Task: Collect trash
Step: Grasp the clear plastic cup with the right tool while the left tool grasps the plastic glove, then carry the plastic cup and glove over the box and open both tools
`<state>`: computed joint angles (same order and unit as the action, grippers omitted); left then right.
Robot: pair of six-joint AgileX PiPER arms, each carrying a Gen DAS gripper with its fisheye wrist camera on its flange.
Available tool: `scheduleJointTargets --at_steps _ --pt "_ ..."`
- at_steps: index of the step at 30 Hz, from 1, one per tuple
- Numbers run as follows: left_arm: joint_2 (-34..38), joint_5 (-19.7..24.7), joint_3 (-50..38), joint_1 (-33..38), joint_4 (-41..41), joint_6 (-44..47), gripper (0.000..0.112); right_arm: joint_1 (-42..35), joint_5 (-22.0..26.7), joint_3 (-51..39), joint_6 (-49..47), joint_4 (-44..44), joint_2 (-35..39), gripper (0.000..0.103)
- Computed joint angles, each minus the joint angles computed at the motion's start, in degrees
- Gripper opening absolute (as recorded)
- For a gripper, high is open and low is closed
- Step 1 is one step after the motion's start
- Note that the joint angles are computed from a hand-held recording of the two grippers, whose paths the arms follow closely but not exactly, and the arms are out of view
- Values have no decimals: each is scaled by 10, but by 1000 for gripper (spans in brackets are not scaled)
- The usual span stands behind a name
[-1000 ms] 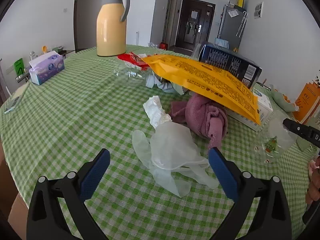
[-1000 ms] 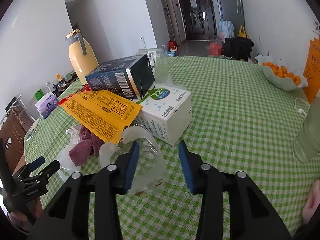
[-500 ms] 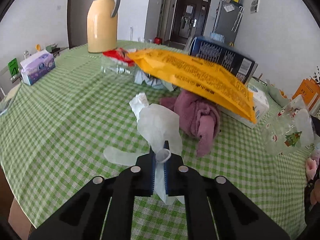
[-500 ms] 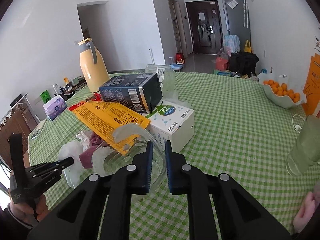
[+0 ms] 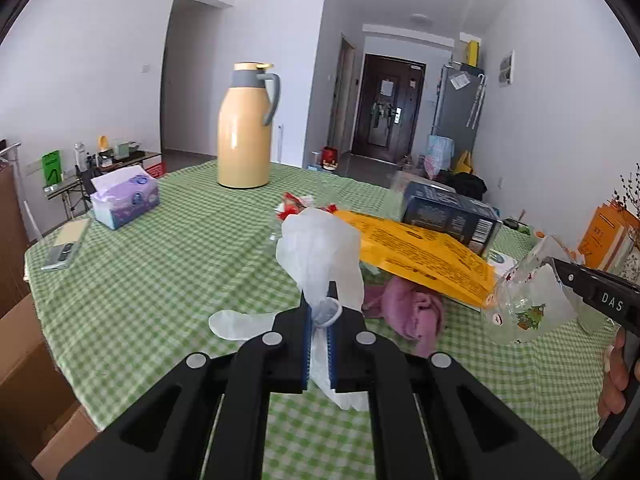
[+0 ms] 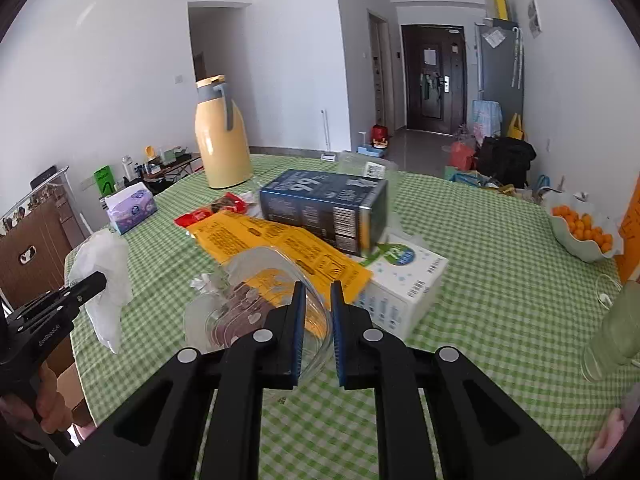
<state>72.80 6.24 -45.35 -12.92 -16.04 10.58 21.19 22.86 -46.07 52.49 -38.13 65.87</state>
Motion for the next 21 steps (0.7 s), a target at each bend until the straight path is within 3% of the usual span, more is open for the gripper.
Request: scheduleJointTargets --at_steps 3,5,10,15,21 --pt "-40 14 24 92 -147 172 4 66 8 -49 66 -61 55 13" --pt "-60 42 29 174 -243 286 4 100 2 -93 62 -61 104 13" --pt "-69 155 26 449 -426 532 4 182 -9 -243 -11 10 258 13" --pt "-18 242 -11 701 -482 648 4 268 19 -452 -200 190 418 13" --pt "64 290 -71 883 -498 705 4 338 124 -787 -402 388 630 13"
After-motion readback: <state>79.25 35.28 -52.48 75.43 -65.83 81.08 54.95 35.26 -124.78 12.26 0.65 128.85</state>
